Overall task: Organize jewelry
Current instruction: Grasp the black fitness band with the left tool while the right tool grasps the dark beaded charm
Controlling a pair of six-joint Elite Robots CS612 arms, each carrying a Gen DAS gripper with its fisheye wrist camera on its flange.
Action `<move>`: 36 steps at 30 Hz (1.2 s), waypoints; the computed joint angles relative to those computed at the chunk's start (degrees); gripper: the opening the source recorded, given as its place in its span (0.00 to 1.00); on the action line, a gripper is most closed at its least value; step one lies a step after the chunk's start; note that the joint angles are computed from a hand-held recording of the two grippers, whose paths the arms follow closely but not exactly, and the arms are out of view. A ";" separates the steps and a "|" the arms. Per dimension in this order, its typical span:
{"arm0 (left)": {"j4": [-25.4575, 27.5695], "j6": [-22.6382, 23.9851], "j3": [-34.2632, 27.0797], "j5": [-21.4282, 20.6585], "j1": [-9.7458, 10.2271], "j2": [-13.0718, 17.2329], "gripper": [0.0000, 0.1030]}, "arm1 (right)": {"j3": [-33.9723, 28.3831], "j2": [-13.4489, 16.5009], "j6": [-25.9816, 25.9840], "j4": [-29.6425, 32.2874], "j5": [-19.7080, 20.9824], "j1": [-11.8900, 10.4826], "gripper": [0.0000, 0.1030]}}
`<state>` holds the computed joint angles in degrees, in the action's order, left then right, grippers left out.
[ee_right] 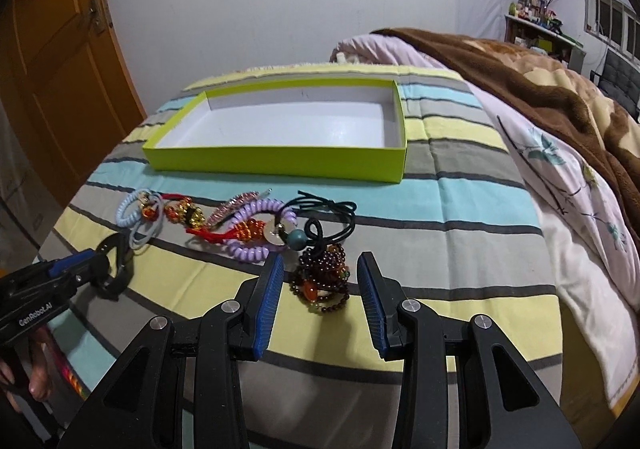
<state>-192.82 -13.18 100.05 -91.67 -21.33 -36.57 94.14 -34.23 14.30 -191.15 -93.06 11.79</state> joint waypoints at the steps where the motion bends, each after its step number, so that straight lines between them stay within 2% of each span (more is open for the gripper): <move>1: 0.56 0.01 -0.13 0.03 -0.01 -0.03 0.29 | -0.18 0.08 -0.14 0.49 0.39 -0.09 0.38; 9: 3.69 1.05 -0.98 1.62 -0.35 -0.24 0.28 | -1.60 0.55 0.28 4.82 1.92 -0.62 0.38; 12: 4.21 1.59 -1.36 3.38 -0.70 -0.13 0.21 | -1.57 0.47 0.49 4.99 2.40 -0.80 0.38; 13: 4.39 1.70 -1.47 3.67 -0.74 -0.11 0.18 | -1.52 0.45 0.64 4.95 2.49 -0.83 0.37; 14: 4.63 1.73 -1.60 3.81 -0.71 -0.09 0.16 | -1.48 0.43 0.69 4.98 2.40 -0.83 0.31; 16: 4.83 1.73 -1.78 3.49 -0.55 -0.04 0.10 | -1.22 0.35 0.98 4.66 2.35 -0.88 0.28; 20: 4.66 2.70 -1.78 3.26 -0.50 0.01 0.09 | -0.31 -0.04 1.33 3.56 2.51 -0.93 0.16; 24: 3.84 3.37 -1.10 2.55 -0.52 -0.24 0.09 | 0.69 -0.47 1.16 2.58 2.83 -0.85 0.11; 25: 3.45 3.36 -0.85 2.32 -0.50 -0.31 0.09 | 1.01 -0.59 1.21 2.11 2.82 -0.80 0.06; 28: 2.46 3.72 -0.01 1.61 -0.56 -0.68 0.09 | 1.99 -1.01 1.39 0.93 2.72 -0.64 0.06; 29: 1.96 3.92 0.30 1.40 -0.60 -0.79 0.08 | 2.24 -1.10 1.34 0.68 2.66 -0.58 0.03; 36: -0.21 4.50 1.69 0.53 -0.79 -1.35 0.08 | 3.18 -1.40 0.87 -0.67 1.84 -0.40 0.02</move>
